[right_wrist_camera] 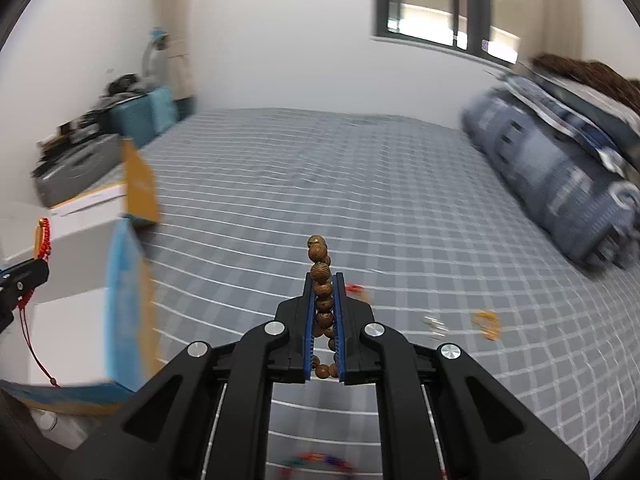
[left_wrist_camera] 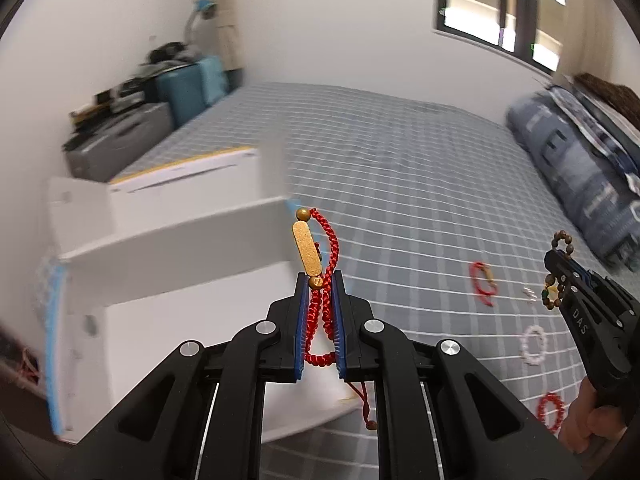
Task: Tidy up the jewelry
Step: 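Carry both bracelets into the white box and open both tools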
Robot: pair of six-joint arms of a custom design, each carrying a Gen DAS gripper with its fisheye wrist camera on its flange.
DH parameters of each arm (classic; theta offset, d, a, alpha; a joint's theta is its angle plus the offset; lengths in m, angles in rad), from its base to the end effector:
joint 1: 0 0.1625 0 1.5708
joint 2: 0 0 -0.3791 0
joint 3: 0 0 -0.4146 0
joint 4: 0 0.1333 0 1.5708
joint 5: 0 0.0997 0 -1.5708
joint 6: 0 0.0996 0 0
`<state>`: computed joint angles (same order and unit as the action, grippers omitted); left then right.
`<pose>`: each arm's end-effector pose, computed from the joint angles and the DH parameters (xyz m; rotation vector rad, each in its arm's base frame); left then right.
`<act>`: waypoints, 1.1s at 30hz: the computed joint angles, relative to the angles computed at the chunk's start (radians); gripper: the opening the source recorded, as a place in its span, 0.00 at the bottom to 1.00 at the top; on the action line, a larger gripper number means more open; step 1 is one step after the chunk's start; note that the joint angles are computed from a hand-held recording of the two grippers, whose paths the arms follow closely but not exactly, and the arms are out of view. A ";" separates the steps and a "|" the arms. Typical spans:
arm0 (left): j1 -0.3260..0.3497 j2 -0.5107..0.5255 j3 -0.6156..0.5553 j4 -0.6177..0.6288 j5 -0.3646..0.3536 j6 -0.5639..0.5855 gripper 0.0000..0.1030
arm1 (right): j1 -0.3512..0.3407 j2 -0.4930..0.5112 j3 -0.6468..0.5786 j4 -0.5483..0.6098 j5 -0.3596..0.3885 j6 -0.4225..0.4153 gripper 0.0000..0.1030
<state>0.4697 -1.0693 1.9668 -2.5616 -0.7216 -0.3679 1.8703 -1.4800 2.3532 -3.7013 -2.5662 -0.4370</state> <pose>-0.3928 -0.4327 0.1146 0.8280 2.3004 -0.8253 0.1605 -0.3513 0.3004 -0.0152 -1.9146 1.2252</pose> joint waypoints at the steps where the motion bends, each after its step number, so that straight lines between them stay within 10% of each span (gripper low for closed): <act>1: 0.010 -0.026 0.008 0.022 0.016 -0.010 0.10 | 0.017 0.032 -0.021 0.008 0.003 0.006 0.07; 13: 0.131 -0.223 0.056 0.304 0.113 -0.181 0.10 | 0.135 0.395 -0.294 0.306 0.049 0.151 0.07; 22: 0.240 -0.189 0.017 0.418 0.029 -0.259 0.10 | 0.076 0.466 -0.444 0.845 0.121 0.449 0.07; 33: 0.285 -0.165 -0.009 0.504 0.004 -0.308 0.11 | 0.055 0.455 -0.449 0.974 0.130 0.538 0.07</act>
